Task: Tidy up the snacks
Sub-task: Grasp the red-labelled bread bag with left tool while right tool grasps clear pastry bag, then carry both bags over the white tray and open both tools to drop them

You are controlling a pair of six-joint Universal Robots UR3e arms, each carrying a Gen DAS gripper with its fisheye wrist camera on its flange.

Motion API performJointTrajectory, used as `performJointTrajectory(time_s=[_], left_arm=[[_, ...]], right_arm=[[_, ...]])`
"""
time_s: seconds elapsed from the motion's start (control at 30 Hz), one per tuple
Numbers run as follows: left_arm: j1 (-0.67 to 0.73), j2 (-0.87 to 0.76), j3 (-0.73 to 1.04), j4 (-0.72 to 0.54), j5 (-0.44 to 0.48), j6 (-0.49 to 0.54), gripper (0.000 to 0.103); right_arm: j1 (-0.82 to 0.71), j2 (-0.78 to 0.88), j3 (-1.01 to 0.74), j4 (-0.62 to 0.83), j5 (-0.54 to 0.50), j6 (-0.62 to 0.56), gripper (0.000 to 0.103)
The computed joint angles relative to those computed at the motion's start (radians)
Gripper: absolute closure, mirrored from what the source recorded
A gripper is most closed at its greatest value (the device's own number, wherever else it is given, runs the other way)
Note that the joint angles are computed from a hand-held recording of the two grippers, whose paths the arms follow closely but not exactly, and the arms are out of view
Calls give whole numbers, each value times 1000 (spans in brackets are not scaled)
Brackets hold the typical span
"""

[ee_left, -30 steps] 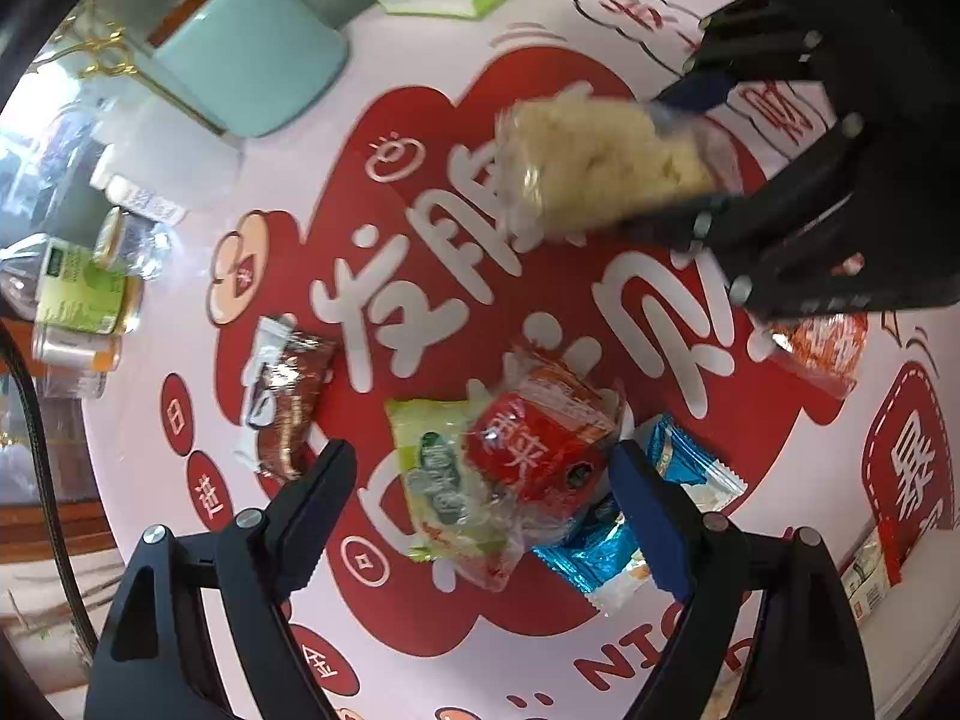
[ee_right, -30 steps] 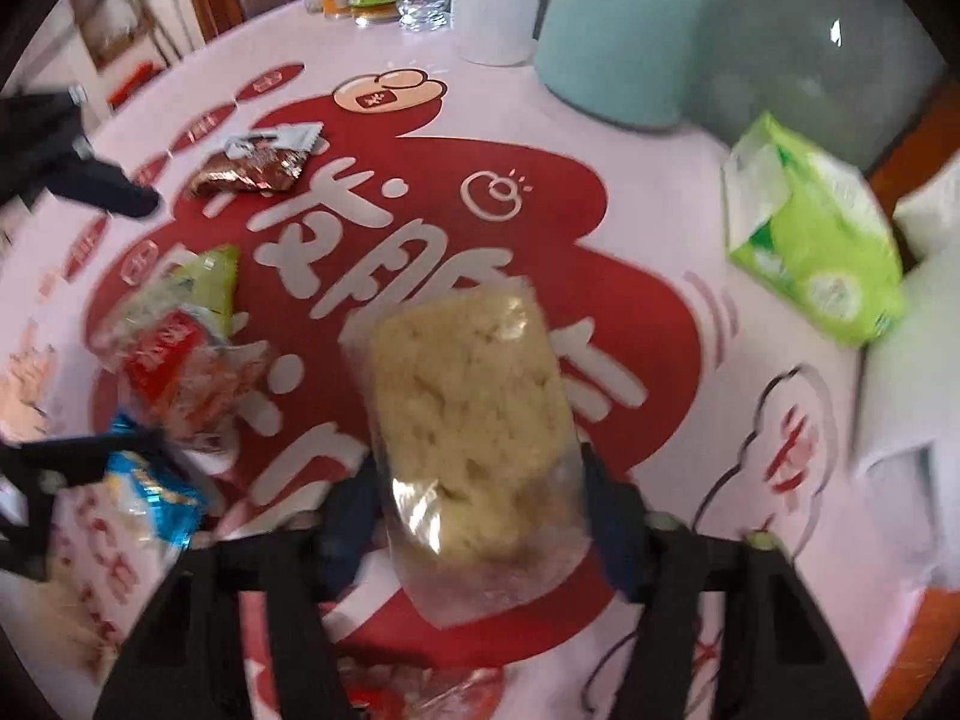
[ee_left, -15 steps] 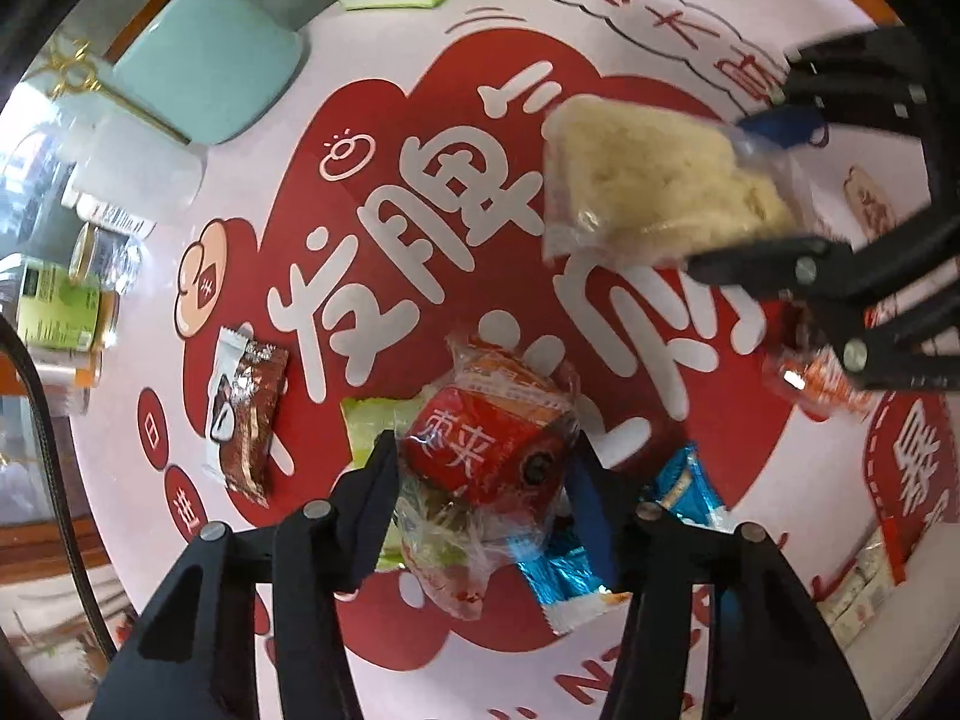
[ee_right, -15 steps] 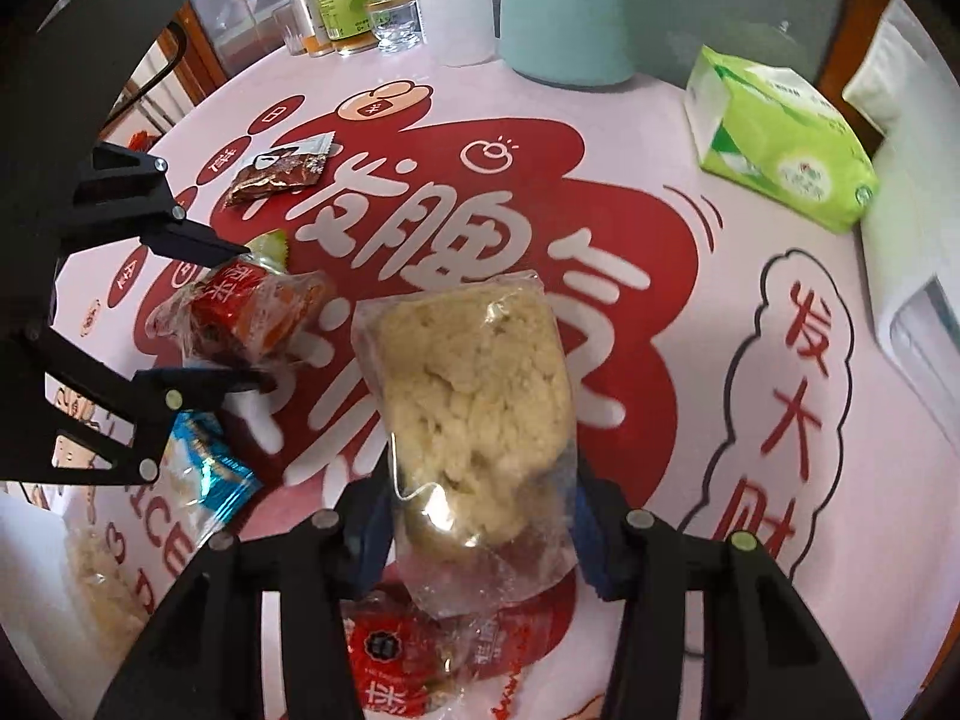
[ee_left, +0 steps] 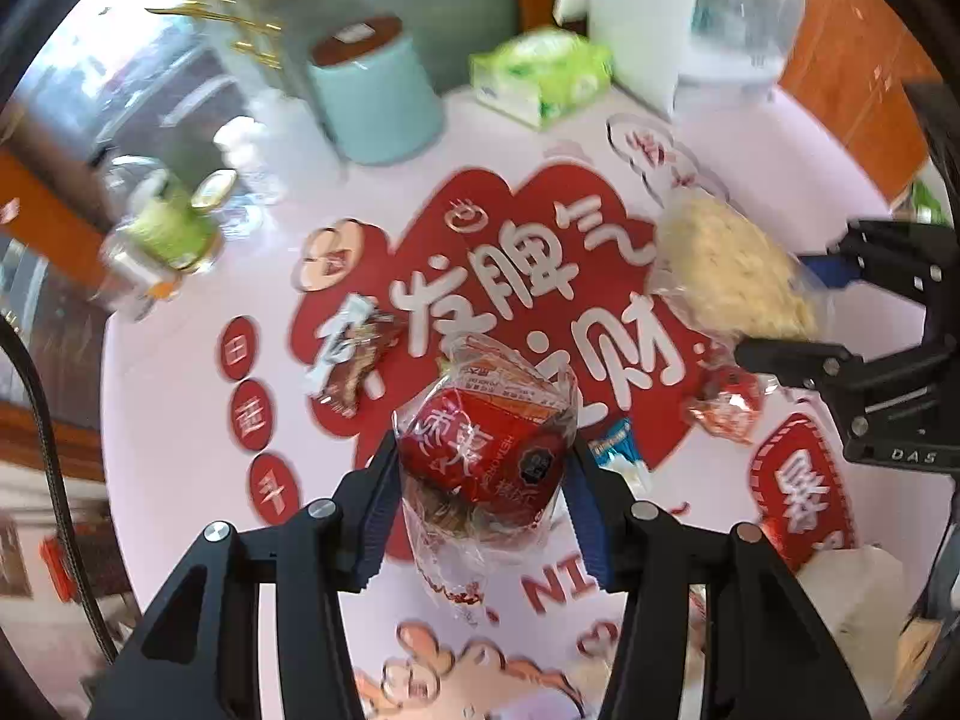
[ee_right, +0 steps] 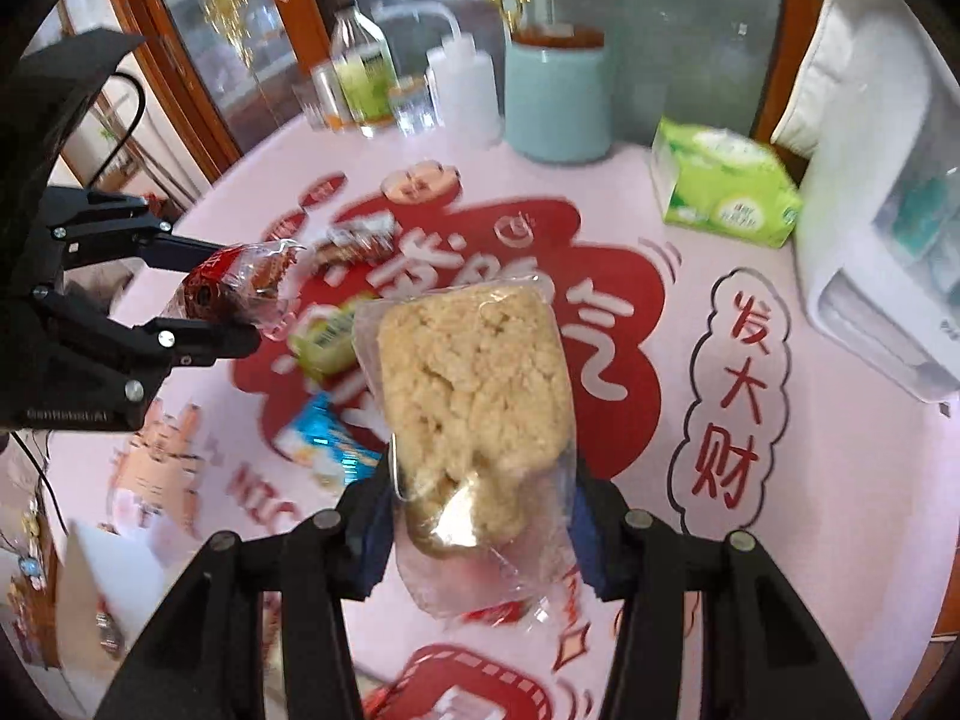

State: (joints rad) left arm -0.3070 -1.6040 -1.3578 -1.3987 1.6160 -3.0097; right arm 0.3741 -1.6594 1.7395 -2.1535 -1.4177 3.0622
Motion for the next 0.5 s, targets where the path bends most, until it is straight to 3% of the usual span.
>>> performJointTrajectory(time_s=[0.17, 0.3, 0.5], left_arm=[[-18, 178, 47, -176, 22, -45, 53], [-117, 314, 88, -328, 71, -141, 53], [-376, 437, 138, -486, 163, -431, 53]], right_arm=[[87, -134, -99, 158, -30, 79, 54], [216, -214, -182, 264, -105, 182, 53], [609, -238, -301, 371, -365, 490, 53]])
